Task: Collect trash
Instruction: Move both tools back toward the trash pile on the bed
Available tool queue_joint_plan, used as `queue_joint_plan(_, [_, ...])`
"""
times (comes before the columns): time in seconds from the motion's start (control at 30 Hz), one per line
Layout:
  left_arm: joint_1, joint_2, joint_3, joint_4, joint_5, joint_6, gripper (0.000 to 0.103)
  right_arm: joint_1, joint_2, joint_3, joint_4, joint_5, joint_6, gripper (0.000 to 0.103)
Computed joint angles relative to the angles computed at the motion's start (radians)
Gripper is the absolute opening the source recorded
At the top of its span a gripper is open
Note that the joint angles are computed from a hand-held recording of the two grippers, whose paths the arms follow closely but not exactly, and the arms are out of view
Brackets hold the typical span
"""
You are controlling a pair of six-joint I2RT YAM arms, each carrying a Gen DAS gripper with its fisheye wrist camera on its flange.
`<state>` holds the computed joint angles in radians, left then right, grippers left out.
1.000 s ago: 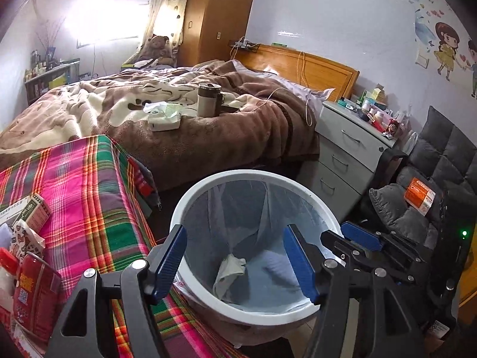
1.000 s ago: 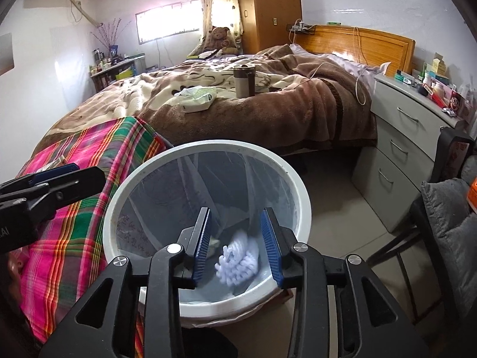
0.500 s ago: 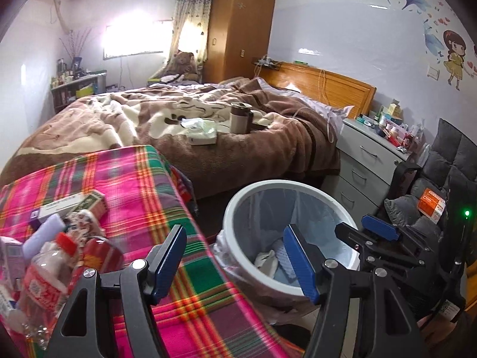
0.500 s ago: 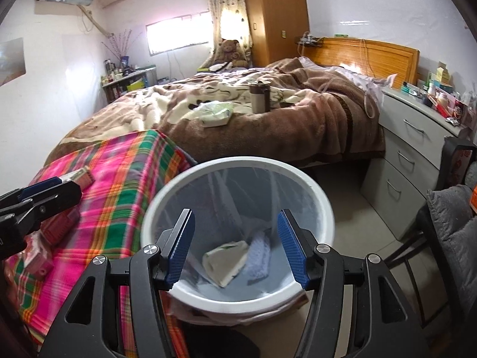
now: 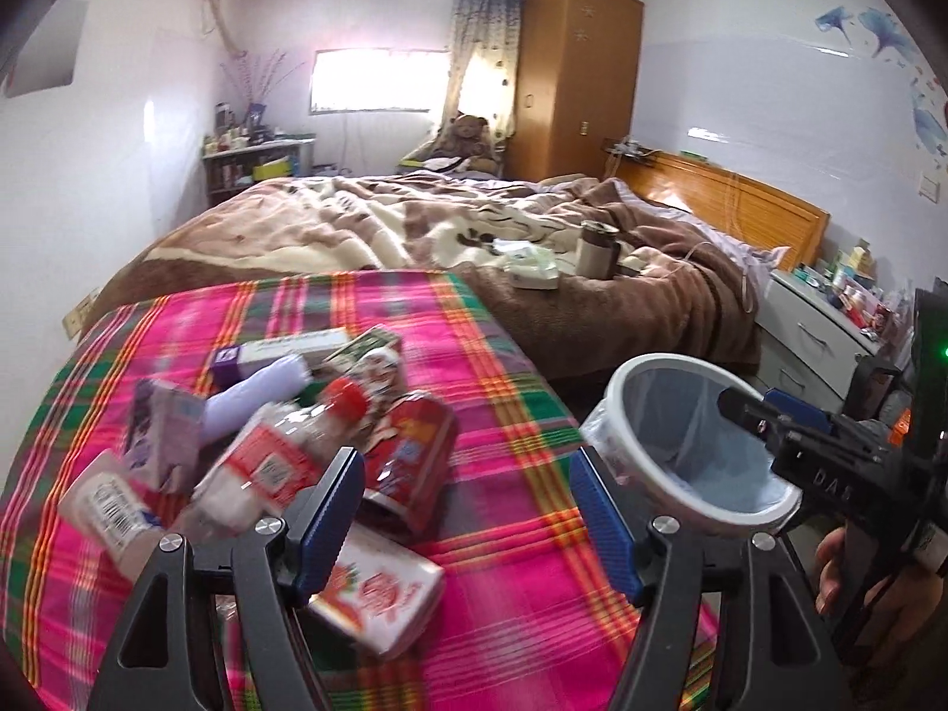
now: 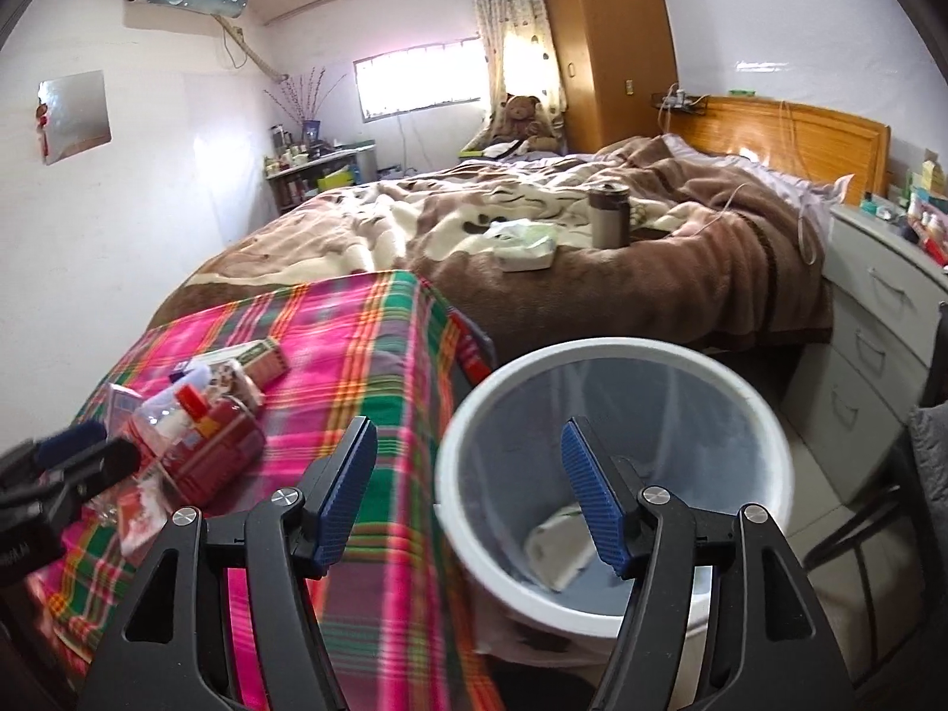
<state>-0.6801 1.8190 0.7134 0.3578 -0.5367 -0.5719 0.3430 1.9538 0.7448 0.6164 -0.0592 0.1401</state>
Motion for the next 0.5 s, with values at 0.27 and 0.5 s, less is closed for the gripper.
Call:
queue_joint_plan(0.27, [0.04, -0.006, -0.113, 0.032, 0.012, -0.082, 0.071, 0.077, 0.05, 0.071, -0.035, -0.005, 0.017, 0.067])
queue_joint_plan(0.5, [0.099, 0.079, -0.09, 0.056, 0.093, -0.12, 0.076, 0.144, 0.082, 0.14, -0.1, 0.016, 0.002, 0.067])
